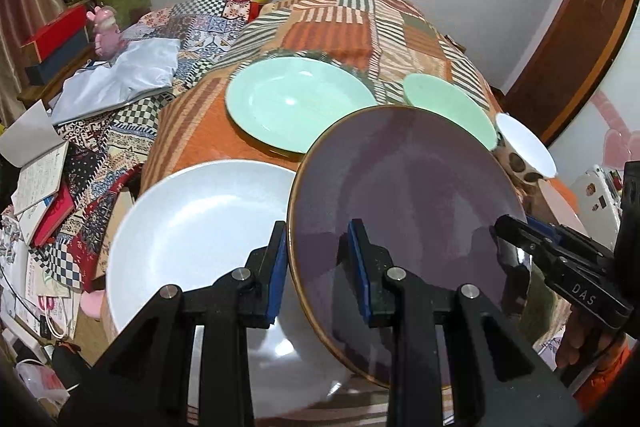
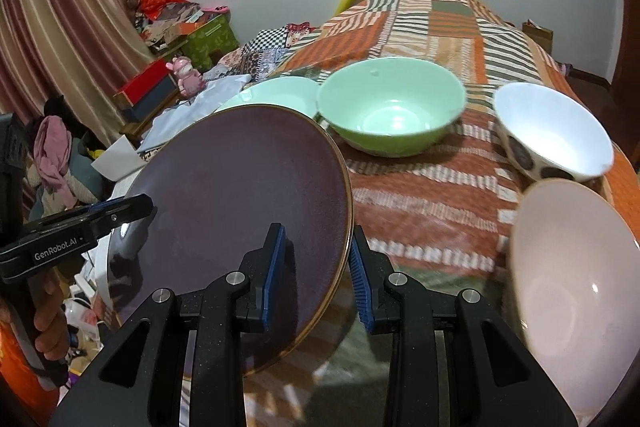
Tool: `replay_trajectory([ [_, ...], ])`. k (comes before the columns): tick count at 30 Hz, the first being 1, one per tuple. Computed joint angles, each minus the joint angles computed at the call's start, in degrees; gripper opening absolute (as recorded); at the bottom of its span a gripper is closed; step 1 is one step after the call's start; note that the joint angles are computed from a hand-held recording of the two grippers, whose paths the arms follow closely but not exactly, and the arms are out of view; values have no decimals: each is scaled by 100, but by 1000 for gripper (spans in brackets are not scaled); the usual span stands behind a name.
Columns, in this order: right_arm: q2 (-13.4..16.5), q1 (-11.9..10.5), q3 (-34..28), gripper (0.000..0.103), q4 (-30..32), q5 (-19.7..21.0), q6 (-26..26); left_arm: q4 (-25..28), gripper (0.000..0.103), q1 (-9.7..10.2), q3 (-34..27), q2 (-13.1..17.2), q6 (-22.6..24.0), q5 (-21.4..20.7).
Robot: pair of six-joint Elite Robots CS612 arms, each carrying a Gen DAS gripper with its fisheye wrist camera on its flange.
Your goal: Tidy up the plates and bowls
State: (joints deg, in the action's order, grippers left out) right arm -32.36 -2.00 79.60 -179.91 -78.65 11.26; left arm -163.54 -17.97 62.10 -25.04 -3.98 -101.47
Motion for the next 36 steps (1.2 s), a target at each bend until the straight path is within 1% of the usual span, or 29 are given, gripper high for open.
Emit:
replay_trajectory([
  [6,-91,-59,266,29,-178,-58,141,-29,29,-93,129,-59,84,-28],
  [13,-161,-50,466,28,-339,-179,90,38,29,-157,178,-67,104,40],
  [21,-150,-103,565,28,-366,-116,414,122,29,-184,243,-77,127,-3],
  [36,-136,-161,665,28,-339,-281,946,536,29,-282,-164,170,337,-59],
])
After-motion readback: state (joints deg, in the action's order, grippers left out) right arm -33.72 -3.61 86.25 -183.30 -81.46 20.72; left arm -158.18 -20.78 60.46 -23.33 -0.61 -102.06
